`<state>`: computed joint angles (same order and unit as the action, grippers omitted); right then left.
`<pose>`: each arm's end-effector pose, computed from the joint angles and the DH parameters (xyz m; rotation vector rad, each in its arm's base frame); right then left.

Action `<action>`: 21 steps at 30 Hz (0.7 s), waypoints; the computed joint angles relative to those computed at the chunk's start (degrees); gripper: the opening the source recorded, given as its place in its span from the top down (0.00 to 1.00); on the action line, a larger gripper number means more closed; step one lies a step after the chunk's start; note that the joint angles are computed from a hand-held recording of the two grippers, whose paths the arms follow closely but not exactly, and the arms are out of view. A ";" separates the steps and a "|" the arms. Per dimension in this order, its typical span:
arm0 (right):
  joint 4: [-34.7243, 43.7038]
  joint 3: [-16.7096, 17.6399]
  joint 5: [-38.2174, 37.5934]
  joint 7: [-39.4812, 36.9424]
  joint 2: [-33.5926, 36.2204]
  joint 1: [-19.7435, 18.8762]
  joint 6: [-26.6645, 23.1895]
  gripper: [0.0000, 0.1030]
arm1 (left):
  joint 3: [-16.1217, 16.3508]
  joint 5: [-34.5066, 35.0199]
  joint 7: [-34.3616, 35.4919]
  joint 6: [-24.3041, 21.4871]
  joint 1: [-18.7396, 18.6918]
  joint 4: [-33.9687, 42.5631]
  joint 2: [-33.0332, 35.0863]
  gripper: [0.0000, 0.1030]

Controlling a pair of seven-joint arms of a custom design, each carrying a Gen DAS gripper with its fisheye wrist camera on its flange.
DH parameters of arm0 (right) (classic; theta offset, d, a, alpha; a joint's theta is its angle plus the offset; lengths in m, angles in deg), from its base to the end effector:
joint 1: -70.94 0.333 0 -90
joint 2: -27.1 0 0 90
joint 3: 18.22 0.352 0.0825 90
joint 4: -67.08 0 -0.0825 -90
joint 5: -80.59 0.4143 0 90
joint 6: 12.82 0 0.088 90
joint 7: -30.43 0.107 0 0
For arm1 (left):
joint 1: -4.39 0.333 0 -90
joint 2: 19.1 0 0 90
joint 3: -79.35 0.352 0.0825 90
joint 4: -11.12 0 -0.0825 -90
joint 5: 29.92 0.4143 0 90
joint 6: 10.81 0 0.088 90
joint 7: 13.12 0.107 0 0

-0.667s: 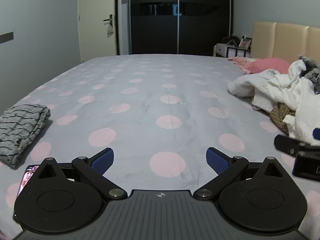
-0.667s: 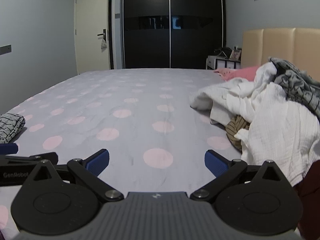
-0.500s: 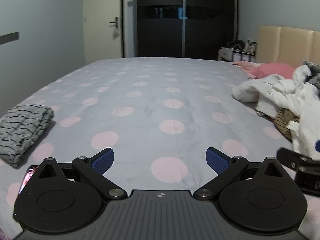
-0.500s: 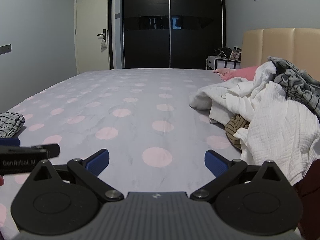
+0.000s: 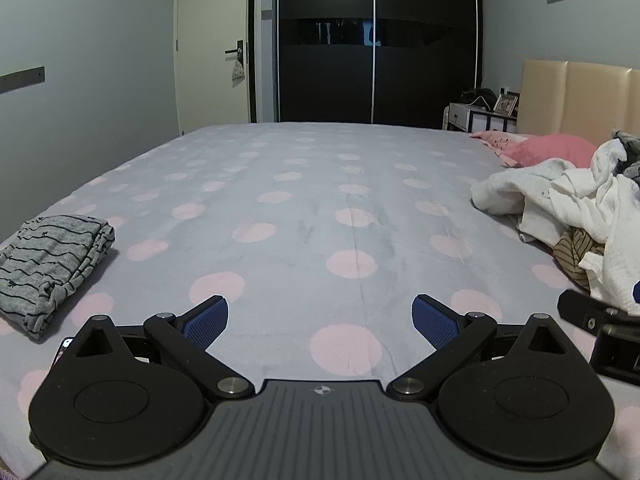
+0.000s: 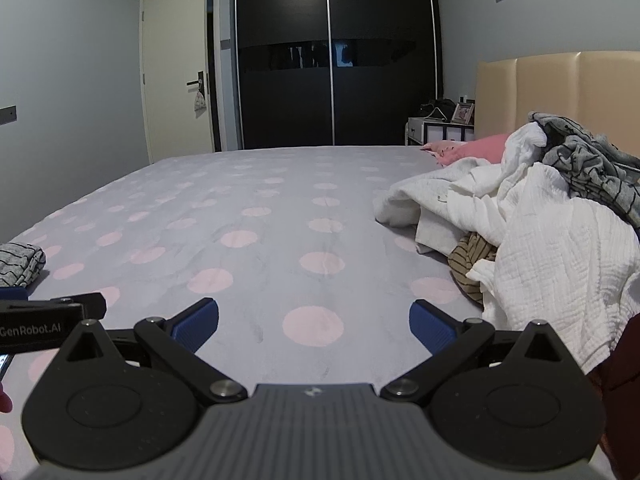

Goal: Fold clothes

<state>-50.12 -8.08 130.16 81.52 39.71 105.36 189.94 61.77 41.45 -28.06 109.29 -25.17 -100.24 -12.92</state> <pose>0.5187 0.3684 0.4747 -1.7175 1.1258 -0.6719 0.4683 -0.4284 0.4835 -1.7863 1.2449 -0.6982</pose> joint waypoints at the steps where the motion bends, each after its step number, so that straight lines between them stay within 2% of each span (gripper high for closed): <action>1: -0.22 0.35 -0.97 0.61 0.06 -0.43 0.25 0.00 | 0.04 0.23 0.03 0.14 0.03 -0.07 -0.10 0.02; 4: -0.86 1.05 -3.50 2.47 0.11 -1.43 0.76 0.00 | 0.01 0.57 0.41 -0.01 -0.02 0.10 0.02 0.02; 15: -1.21 0.84 -4.26 3.37 -0.32 -1.37 0.04 0.00 | 0.04 0.35 0.30 0.97 0.16 -0.32 -0.26 0.02; 21: -0.85 -0.18 -2.12 1.67 -0.37 -0.15 -0.82 0.00 | 0.00 0.12 0.95 1.17 0.08 -0.19 -0.06 0.02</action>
<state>-50.97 -8.26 128.04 83.19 39.34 105.21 189.12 61.77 41.57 -27.12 110.46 -25.09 -100.44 -12.98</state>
